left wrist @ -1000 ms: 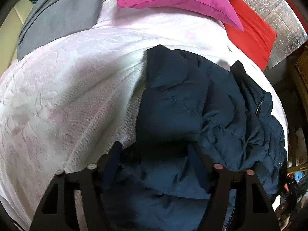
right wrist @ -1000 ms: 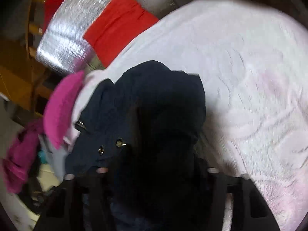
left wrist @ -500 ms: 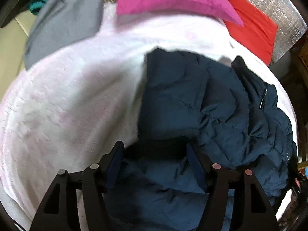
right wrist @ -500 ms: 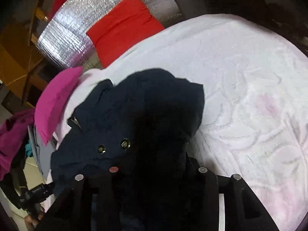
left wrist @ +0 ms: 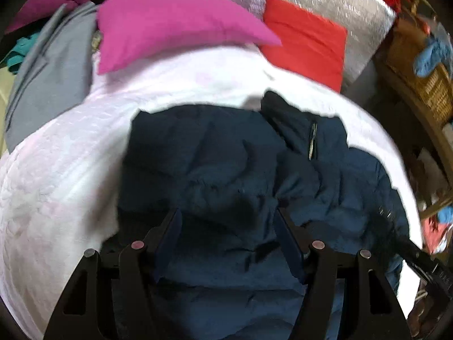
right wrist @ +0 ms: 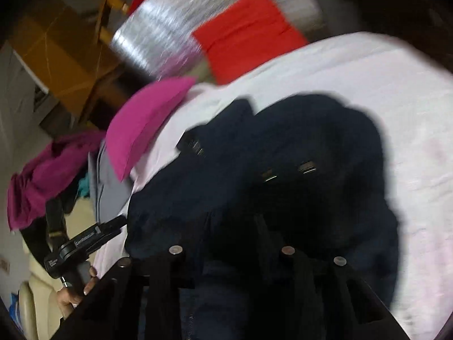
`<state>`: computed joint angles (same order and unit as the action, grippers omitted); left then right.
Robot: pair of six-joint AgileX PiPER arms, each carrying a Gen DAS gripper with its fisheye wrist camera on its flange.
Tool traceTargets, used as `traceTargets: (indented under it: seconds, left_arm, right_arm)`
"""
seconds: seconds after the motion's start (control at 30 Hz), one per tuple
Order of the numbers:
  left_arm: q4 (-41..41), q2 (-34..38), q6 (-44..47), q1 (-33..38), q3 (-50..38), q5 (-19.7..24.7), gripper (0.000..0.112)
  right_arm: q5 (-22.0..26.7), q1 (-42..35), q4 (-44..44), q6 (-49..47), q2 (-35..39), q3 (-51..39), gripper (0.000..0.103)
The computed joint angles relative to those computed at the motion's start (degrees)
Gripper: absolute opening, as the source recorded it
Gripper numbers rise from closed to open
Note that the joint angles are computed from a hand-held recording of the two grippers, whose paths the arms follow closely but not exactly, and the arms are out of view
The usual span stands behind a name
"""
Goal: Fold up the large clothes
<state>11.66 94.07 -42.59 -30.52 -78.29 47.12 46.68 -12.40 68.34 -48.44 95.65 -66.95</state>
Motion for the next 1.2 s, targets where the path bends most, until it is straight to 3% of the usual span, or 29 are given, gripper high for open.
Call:
traceTargets:
  seconds: [0.17,0.23,0.3,0.4,0.57,0.63,0.8,0.9,1.0,1.07,1.2]
  left_arm:
    - [-0.14,4.86,1.52,-0.49,-2.18,5.07,0.068]
    - [0.59,5.18,2.48,-0.88,-2.14,5.98,0.068]
    - [1.98,5.83,3.08,-1.84,-2.38,7.26,0.069]
    - [3.68,6.63,2.99,-3.18,-2.52,8.66,0.069]
    - [3.28,5.33,3.17,-3.03,-1.68,8.23,0.07]
    - [2.24,3.5,3.96,-2.15,-0.68,7.91,0.07]
    - [9.62,-0.71,-2.35,-1.08,0.87,8.41,0.069]
    - [8.78,-2.13,-3.89,2.74,2.54,7.64,0.069]
    - [6.66,1.11,-2.23,5.41,2.19,9.42,0.07]
    - [4.91,3.45,-0.99,6.27,1.8,9.11,0.072]
    - [6.02,2.69,-1.66,5.2,1.08,10.73,0.072]
  right_arm:
    - [-1.76,5.98,-4.71,5.68,4.87,-2.55,0.031]
    - [-0.3,5.85,-5.51,6.96,7.96,-3.25,0.026]
    - [0.25,4.48,-3.92,5.15,8.65,-1.46,0.009]
    - [4.2,1.65,-0.28,1.64,10.13,0.67,0.002]
    - [8.36,0.03,-2.78,4.94,10.98,-1.86,0.001]
    - [9.35,-0.47,-3.29,5.24,9.66,-2.01,0.006]
    - [7.67,-5.48,0.2,-0.34,2.43,2.65,0.009]
    - [4.84,-8.82,0.36,-0.78,0.89,3.39,0.011]
    - [3.72,-10.39,-2.61,2.1,4.55,1.29,0.013]
    - [5.44,-11.13,-2.14,0.6,8.07,0.62,0.013]
    - [5.66,-11.81,-1.6,-0.58,7.4,1.47,0.013]
